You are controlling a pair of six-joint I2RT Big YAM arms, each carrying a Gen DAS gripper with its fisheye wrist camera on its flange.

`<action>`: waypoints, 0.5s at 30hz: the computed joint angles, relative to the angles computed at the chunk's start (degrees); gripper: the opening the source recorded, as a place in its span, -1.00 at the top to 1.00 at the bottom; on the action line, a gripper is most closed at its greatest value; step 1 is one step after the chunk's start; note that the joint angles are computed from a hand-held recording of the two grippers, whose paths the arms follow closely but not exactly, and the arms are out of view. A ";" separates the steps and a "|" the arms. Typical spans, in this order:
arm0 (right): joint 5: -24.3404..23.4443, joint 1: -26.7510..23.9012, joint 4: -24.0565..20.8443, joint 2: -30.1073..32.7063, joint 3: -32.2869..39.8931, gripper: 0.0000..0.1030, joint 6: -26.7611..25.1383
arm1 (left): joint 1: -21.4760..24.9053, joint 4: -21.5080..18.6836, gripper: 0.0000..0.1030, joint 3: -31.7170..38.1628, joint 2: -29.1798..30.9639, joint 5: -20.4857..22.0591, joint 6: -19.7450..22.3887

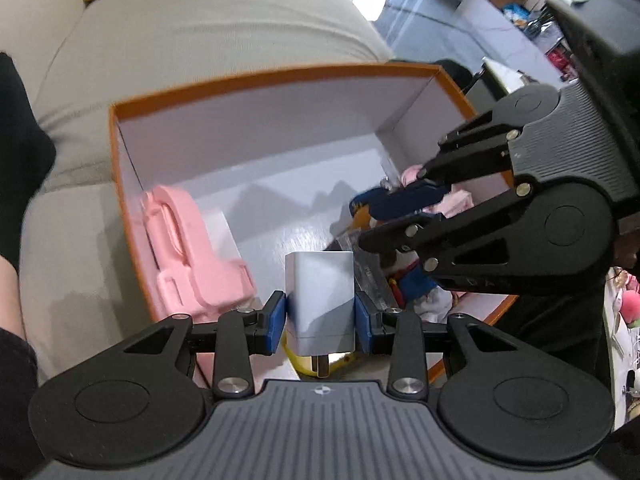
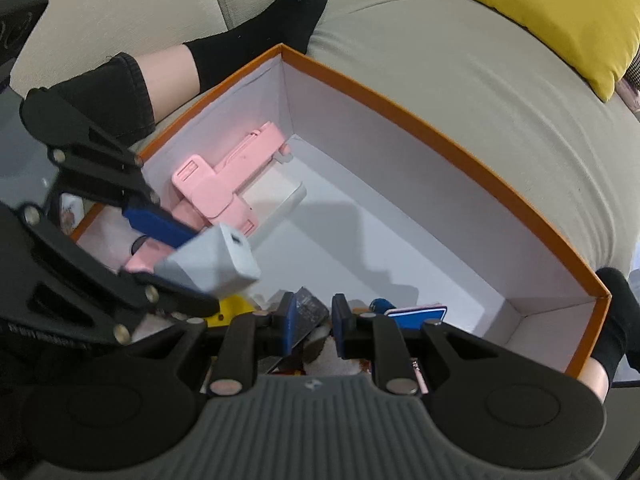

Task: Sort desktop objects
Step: 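Lower the tape measure into the box with the right gripper while the left gripper holds the charger, then lower the white charger into the box with the left gripper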

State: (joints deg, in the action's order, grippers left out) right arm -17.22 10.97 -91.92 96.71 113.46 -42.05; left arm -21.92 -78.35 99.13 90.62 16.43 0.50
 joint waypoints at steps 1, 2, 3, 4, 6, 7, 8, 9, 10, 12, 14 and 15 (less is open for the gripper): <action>0.19 -0.03 1.05 -0.61 -1.20 0.61 -0.14 | -0.21 -0.86 0.20 0.30 0.48 0.20 -0.28; 0.31 -0.17 1.90 -1.00 -2.02 0.61 -0.51 | -0.57 -1.25 0.20 0.30 0.73 0.05 0.17; 0.16 -0.42 2.20 -1.16 -2.35 0.61 -0.95 | -1.03 -1.48 0.20 0.16 0.86 -0.66 1.21; -0.04 -0.64 2.45 -1.55 -2.98 0.61 -1.16 | -1.21 -1.55 0.20 -0.20 0.93 -1.28 2.81; -0.54 -1.44 1.99 -1.70 -2.76 0.61 -2.08 | -1.60 -2.06 0.19 -0.18 1.35 -1.55 5.79; -0.69 -1.49 2.27 -1.82 -3.08 0.61 -2.33 | -1.63 -2.93 0.20 0.33 1.83 -1.45 7.34; -0.84 -1.51 2.45 -1.92 -3.44 0.61 -2.61 | -1.69 -4.09 0.19 1.20 2.50 -1.49 9.19; -1.01 -1.60 2.26 -1.95 -3.51 0.60 -2.97 | -1.70 -5.19 0.19 2.08 3.14 -1.59 11.25; -1.13 -1.73 2.11 -2.03 -3.67 0.60 -3.35 | -1.70 -6.41 0.19 3.05 3.83 -1.78 13.66; -0.85 -1.50 2.59 -2.21 -4.39 0.60 -3.33 | -1.71 -9.01 0.19 5.26 5.37 -2.54 18.31; -0.62 -1.36 2.75 -2.26 -4.79 0.60 -3.16 | -1.72 -11.38 0.19 7.35 6.84 -3.34 24.05; -0.61 -1.36 2.67 -2.22 -4.82 0.60 -3.11 | -1.71 -12.85 0.19 8.54 7.66 -3.35 26.71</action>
State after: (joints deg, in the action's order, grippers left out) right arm -17.83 9.61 -89.25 94.49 108.64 -45.16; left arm -23.63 -91.20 107.67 98.28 13.08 27.21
